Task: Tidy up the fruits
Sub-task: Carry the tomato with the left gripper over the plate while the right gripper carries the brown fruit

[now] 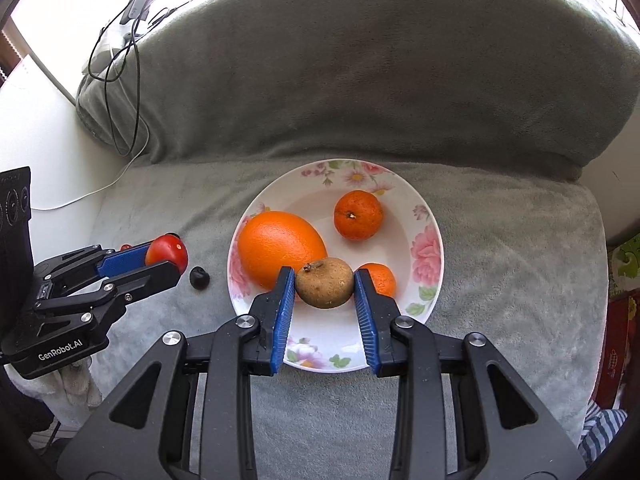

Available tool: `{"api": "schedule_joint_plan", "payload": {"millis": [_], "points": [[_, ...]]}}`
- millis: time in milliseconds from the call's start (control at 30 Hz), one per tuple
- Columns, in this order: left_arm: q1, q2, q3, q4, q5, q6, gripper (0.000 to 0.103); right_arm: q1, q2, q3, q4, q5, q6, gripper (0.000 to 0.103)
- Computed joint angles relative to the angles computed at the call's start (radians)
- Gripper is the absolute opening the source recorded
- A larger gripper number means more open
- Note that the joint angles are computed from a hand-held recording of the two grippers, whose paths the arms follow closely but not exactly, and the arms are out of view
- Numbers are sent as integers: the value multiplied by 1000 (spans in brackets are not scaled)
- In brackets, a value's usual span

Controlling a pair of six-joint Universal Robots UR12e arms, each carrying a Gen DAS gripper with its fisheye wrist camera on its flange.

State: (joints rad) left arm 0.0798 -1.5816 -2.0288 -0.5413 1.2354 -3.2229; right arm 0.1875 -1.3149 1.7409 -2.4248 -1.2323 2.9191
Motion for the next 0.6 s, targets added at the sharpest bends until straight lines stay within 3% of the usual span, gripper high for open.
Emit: {"api": "schedule_joint_plan", "payload": {"millis": [600], "points": [[-28,-97,111,-36,-21,23,30,-19,27,-23,12,3,13,32]]}}
